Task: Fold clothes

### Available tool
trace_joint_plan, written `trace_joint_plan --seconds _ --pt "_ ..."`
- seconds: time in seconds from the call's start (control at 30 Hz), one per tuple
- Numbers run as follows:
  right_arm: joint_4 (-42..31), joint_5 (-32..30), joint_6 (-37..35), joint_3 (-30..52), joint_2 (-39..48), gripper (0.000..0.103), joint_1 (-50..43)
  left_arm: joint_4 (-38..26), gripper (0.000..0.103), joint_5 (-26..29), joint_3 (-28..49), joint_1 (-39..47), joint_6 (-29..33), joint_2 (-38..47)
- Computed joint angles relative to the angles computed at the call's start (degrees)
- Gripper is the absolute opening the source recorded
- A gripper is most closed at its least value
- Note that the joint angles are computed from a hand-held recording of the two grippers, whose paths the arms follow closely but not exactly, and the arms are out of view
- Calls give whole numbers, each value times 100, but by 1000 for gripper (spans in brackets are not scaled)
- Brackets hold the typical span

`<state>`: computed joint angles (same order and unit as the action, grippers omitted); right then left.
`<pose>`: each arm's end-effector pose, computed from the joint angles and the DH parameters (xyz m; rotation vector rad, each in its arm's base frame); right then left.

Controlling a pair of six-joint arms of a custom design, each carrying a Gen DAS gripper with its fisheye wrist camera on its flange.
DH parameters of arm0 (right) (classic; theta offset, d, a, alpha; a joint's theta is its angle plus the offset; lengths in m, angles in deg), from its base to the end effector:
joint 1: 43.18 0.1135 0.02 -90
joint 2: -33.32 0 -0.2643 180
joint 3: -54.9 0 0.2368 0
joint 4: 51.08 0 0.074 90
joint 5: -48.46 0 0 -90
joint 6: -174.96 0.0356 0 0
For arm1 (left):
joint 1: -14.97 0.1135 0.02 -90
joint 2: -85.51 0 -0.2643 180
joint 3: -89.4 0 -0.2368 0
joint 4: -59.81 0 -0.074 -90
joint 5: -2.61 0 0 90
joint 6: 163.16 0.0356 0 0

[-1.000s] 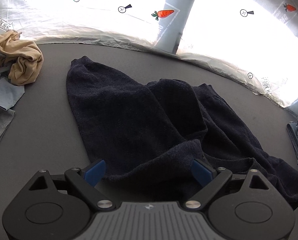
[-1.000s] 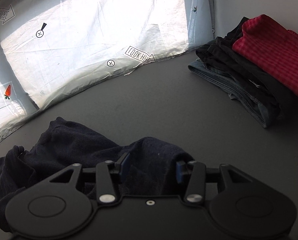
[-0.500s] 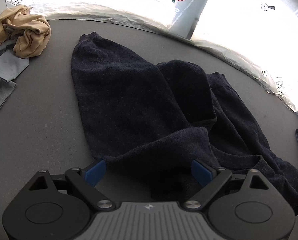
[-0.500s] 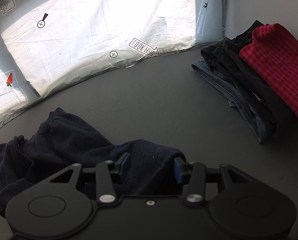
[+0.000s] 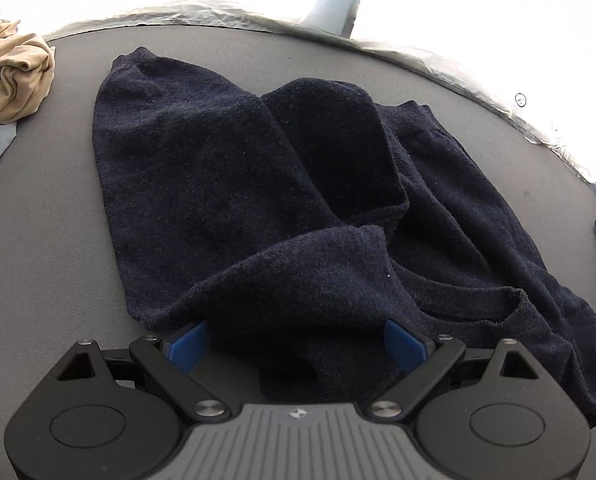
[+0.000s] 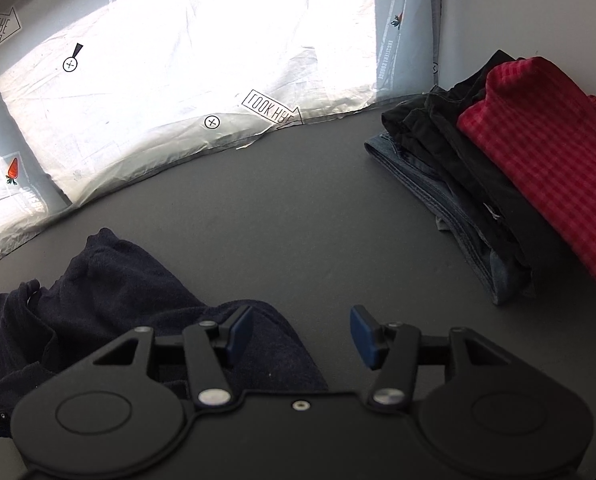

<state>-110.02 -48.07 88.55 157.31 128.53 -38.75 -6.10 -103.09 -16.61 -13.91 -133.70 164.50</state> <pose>0.3453 0.0308 0.3205 -0.0671 2.4756 0.2010 0.2155 -0.1079 0.2500 -0.8009 2.5940 -0.0551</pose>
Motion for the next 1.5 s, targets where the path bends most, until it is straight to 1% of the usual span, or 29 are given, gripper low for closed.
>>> trace_joint_plan --seconds 0.1,0.17,0.3,0.4,0.47,0.53,0.57,0.63,0.73,0.8,0.87,0.9,0.93,0.97,1.03,1.07,1.17,1.23,1.37,1.43,1.5 --pt "156 -169 -4 81 304 58 246 35 94 74 -94 115 -82 10" --pt "269 -284 -43 160 543 64 406 38 94 112 -163 200 -160 30" --pt "349 -371 -437 635 1329 66 824 66 94 154 -372 390 -336 89" --pt "243 -692 -756 1287 2067 67 1031 145 94 228 -499 595 -336 115" --pt "222 -855 -1026 1710 2499 72 1169 138 94 234 -519 740 -285 172" --pt "137 -876 -1255 2209 2949 75 1326 219 94 278 -560 911 -223 207" --pt "-59 -862 -1368 2617 3246 75 1411 240 94 282 -557 982 -212 235" --pt "-353 -893 -1568 3235 3692 75 1539 140 94 102 -462 1021 -225 350" --pt "-666 -1035 -1653 3873 4176 75 1672 -188 94 -325 -176 1057 -174 688" --pt "-804 -956 -1660 4107 4357 67 1745 -201 94 -388 -115 1176 31 790" --pt "-673 -796 -1749 3990 4333 50 1811 -60 94 -353 -129 1268 96 843" --pt "-522 -797 -1768 3826 4250 38 1809 -18 94 -366 -116 1283 97 893" --pt "-348 -836 -1734 3647 4160 12 1779 18 94 -389 -98 1287 84 956" --pt "-116 -869 -1630 3423 4042 8 1735 53 94 -420 -68 1285 66 1041" --pt "373 -878 -1449 2975 3803 6 1649 110 94 -505 25 1288 94 1227" --pt "635 -781 -1426 2738 3670 6 1611 112 94 -604 100 1272 162 1322" --pt "980 -733 -1211 2435 3470 5 1404 197 94 -1008 488 1250 489 1717" --pt "1172 -719 -1079 2268 3355 5 1257 352 92 -1115 787 1359 689 1950" --pt "1976 212 -1168 1548 2940 5 1124 614 92 -1150 1592 1586 1094 2434" --pt "2155 601 -1057 1485 2871 5 947 759 92 -1205 1914 1570 1352 2527" --pt "2240 1101 -881 1564 2863 5 679 937 92 -1219 2056 1482 1584 2469"
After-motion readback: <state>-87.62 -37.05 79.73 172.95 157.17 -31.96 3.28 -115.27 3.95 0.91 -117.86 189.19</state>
